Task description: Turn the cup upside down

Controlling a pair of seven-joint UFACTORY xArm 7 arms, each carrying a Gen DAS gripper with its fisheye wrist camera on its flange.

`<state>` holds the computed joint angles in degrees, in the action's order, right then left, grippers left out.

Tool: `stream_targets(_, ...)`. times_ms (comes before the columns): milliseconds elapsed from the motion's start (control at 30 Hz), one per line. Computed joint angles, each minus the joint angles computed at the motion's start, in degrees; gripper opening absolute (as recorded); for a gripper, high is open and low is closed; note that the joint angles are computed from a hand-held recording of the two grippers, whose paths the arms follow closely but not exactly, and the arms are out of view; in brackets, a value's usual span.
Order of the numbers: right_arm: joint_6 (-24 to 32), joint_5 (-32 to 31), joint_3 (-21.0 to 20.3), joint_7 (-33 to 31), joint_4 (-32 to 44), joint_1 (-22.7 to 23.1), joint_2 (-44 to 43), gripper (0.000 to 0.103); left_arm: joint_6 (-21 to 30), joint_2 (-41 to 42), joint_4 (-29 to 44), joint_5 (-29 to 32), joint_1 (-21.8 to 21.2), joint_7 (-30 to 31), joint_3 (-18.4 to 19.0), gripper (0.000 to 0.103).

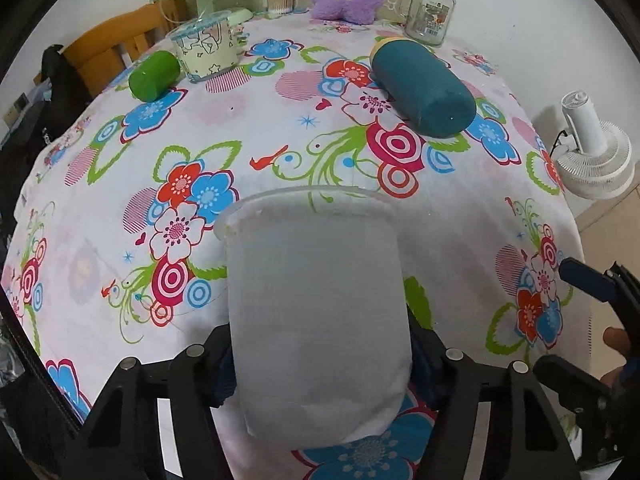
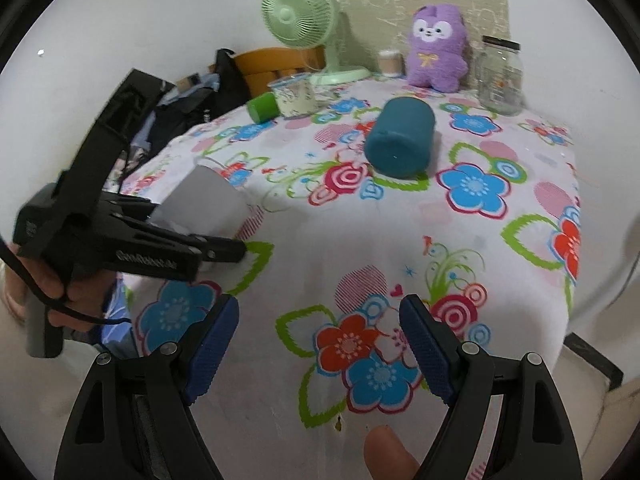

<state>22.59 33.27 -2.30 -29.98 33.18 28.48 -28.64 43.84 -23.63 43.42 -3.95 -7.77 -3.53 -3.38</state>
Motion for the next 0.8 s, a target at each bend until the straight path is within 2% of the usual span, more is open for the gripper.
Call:
stream_targets(133, 0.03, -5.02, 3.75, 5.95, -0.59, -3.26, -0.33, 0.084, 1.11, 0.08, 0.81, -0.31, 0.01, 1.67, 0.81, 0.068)
stream_targets(400, -0.51, -5.87, 2.09, 7.66, -1.5, -1.01, -0.81, 0.084, 6.49, 1.41, 5.62, 0.92, -0.01, 10.37, 1.65, 0.067)
stream_targets(600, -1.37, -5.05, 1.47, 7.05, -1.75, 0.53, -0.52, 0.084, 16.69, 5.1, 12.9, 2.81, 0.56, 18.86, 1.74, 0.067)
stream_targets(733, -2.05, -4.52, 1.89, 8.55, -1.65, 0.73, 0.02, 0.084, 21.12, 6.98, 17.2, 6.5, 1.41, 22.48, 0.77, 0.067)
stream_targets(800, -2.91, -3.9, 1.83, 8.62, -2.08, 1.48, -0.36, 0.084, 25.14, 8.66, 20.16, 8.03, 1.55, 24.51, 0.39, 0.067)
